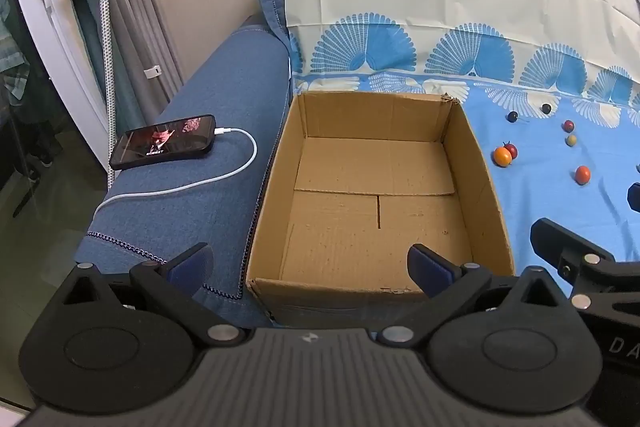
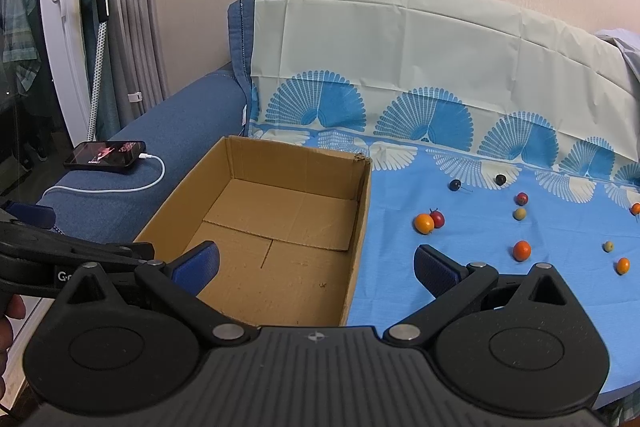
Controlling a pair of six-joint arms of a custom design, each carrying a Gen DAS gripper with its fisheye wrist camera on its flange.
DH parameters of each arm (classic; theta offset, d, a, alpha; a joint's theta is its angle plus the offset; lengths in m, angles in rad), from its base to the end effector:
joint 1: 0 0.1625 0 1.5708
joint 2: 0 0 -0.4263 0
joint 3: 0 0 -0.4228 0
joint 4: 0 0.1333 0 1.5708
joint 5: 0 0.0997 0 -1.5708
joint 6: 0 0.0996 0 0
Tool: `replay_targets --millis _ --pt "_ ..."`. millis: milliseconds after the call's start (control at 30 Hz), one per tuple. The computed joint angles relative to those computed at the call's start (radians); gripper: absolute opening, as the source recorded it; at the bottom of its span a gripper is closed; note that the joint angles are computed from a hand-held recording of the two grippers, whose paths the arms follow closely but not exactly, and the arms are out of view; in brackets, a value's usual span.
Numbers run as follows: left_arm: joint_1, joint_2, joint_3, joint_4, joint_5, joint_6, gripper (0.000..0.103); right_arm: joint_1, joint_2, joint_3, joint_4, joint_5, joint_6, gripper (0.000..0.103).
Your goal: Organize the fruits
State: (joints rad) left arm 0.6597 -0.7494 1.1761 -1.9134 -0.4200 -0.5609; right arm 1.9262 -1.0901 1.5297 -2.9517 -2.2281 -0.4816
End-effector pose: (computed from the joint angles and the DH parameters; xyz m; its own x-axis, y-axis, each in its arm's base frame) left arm -0.4891 -0.6632 0.2291 -0.5791 -0.0122 -0.8151 0.5660 0.7135 -0.4129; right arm 0.3122 -0.6331 0.3947 -0.7152 -0.0894 0.6932 -0.6049 0.5760 -0.5498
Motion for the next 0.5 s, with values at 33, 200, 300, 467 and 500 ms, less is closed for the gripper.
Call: replay_targets --millis 33,200,300,467,500 --pt "0.000 0.000 0.000 -0.002 0.000 0.001 0.103 0.000 0.000 -0.002 0.005 -0.001 0.003 0.102" --pt "0.000 0.000 0.003 -0.010 0.003 0.006 0.103 0.002 -0.002 -0.001 0.006 -0.002 0.002 0.102" --pt "0.000 -0.001 0.006 -0.020 0.004 0.012 0.103 0.002 -0.003 0.000 0.008 -0.002 0.004 0.102" --pt "0.001 0.002 -0.015 0.028 -0.015 -0.019 0.103 -0.001 -0.003 0.003 0.010 0.000 0.007 0.102" --pt "0.001 0.004 -0.018 0.030 -0.014 -0.020 0.103 -0.002 -0.006 0.005 0.013 0.004 0.009 0.102"
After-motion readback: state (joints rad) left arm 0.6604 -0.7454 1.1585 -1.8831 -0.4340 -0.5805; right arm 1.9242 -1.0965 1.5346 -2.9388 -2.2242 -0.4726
